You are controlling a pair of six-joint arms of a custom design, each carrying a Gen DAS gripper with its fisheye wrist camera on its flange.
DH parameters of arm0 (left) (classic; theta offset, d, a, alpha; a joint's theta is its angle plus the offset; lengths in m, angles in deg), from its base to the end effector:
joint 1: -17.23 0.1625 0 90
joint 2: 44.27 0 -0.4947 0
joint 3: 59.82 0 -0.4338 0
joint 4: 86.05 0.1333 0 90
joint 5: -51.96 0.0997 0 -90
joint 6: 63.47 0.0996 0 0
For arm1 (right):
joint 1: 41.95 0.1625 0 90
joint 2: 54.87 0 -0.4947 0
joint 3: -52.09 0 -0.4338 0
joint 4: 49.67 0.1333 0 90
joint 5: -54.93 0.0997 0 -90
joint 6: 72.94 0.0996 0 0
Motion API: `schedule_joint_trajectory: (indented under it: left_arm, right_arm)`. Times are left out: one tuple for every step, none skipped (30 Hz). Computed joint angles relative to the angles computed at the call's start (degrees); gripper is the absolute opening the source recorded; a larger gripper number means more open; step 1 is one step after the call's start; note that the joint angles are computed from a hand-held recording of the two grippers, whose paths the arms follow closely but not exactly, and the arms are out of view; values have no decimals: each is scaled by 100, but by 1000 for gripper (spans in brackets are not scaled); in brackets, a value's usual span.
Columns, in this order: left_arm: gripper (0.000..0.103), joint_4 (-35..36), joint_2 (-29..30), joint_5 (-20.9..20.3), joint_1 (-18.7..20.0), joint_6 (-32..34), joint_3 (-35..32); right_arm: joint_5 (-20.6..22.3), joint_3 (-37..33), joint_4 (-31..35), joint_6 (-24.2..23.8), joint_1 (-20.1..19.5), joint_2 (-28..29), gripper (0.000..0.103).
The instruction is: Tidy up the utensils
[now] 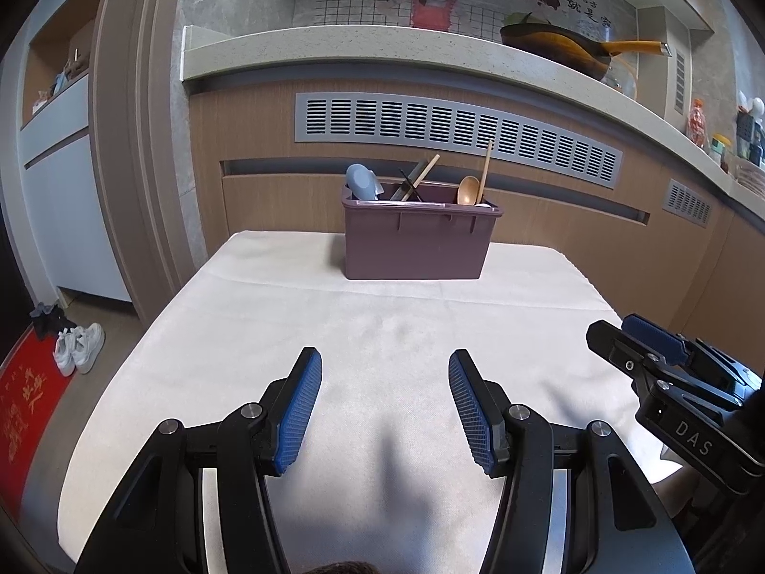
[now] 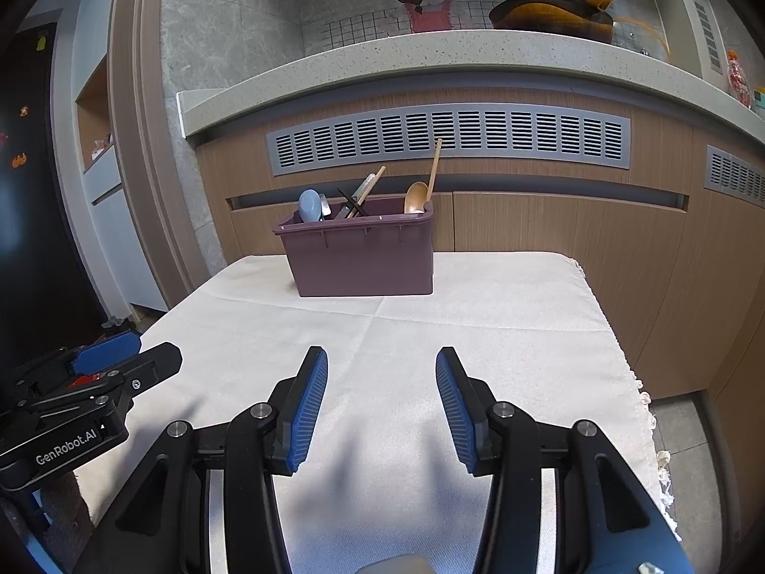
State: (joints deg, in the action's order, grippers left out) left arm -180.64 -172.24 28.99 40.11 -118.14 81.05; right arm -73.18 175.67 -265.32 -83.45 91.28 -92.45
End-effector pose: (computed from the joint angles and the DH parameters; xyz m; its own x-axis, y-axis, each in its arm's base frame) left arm -0.1074 -0.2895 0.4028 -0.7606 -0.0760 -0.6448 0.5034 0.5580 -0.6597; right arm 0.4284 -0.3509 0.0347 -0.7327 -0.3501 0.5836 -0.6723 0.5056 -0.5407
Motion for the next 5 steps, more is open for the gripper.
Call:
schedule_joint_trajectory:
  left_arm:
    - [56,15,-4,-16,4,-24,-7]
    - [56,6,-13,-40,16,-40,-9]
    - [56,-3,-23,-61,37,-42,-16]
    - [56,-47,-19,-83,71,-27,-25]
    - [56,-85,-31,-91,99,-26,-24]
  right_arm:
    - [-2,-2,4,-2,4,0,46]
    - [-15,-7,7,-2,13,3,46]
    - [-23,-9,9,-7,17,5,46]
    - [-22,-12,21,-9,19,-1,46]
    - [-27,-12,26,-5,22,-1,46]
